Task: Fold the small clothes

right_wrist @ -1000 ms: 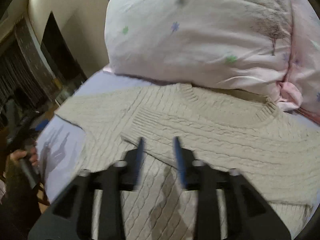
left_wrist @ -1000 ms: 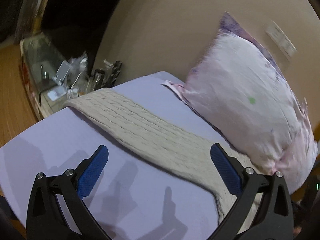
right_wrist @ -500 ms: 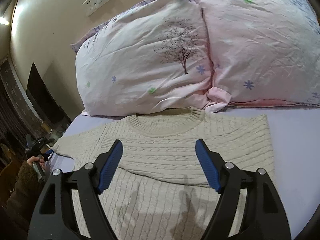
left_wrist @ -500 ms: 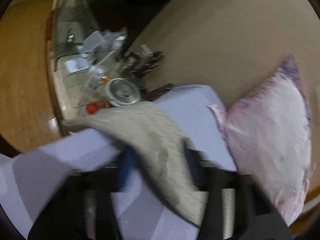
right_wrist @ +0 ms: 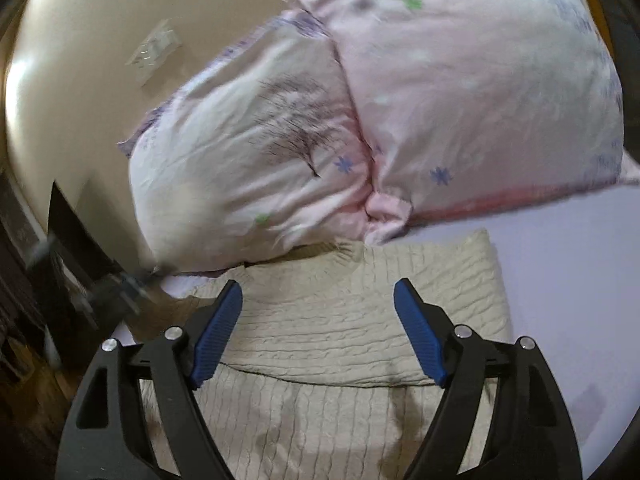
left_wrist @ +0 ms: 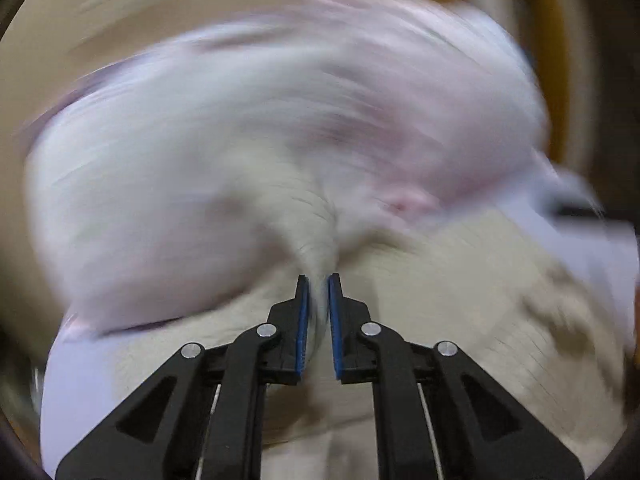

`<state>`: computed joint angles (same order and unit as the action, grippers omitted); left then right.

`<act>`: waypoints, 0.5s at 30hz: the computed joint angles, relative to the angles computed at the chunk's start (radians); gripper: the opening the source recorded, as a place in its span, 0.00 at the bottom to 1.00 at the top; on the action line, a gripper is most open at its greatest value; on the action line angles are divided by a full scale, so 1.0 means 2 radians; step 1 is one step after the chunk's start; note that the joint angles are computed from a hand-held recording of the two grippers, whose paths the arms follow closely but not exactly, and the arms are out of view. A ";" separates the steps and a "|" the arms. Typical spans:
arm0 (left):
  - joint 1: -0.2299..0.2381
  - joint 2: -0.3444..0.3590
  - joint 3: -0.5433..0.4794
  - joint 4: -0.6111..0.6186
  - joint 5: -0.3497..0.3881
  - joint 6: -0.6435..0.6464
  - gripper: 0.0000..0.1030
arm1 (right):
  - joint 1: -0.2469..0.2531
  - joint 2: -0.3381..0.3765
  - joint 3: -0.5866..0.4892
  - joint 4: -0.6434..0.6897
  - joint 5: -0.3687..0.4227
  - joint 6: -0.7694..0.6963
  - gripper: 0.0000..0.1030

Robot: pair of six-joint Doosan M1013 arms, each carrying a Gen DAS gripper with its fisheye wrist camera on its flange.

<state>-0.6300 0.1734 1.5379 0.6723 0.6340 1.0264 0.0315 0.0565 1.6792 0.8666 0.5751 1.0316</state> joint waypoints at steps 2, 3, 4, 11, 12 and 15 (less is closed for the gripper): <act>-0.024 0.009 0.004 -0.004 0.006 0.040 0.10 | -0.005 0.004 -0.004 -0.050 -0.001 0.054 0.76; -0.024 0.004 0.012 -0.011 -0.001 0.045 0.10 | -0.010 0.005 -0.005 -0.057 0.004 0.068 0.76; -0.018 -0.011 0.026 -0.036 -0.015 0.048 0.17 | -0.018 0.006 -0.006 -0.058 0.013 0.079 0.74; 0.059 -0.114 0.116 -0.132 -0.051 -0.051 0.67 | -0.028 0.049 -0.045 -0.075 0.092 0.149 0.41; 0.071 -0.127 0.130 -0.152 -0.048 -0.060 0.68 | -0.026 0.057 -0.054 -0.073 0.101 0.153 0.41; 0.100 -0.163 0.170 -0.233 -0.050 -0.060 0.70 | -0.017 0.082 -0.080 -0.087 0.118 0.201 0.41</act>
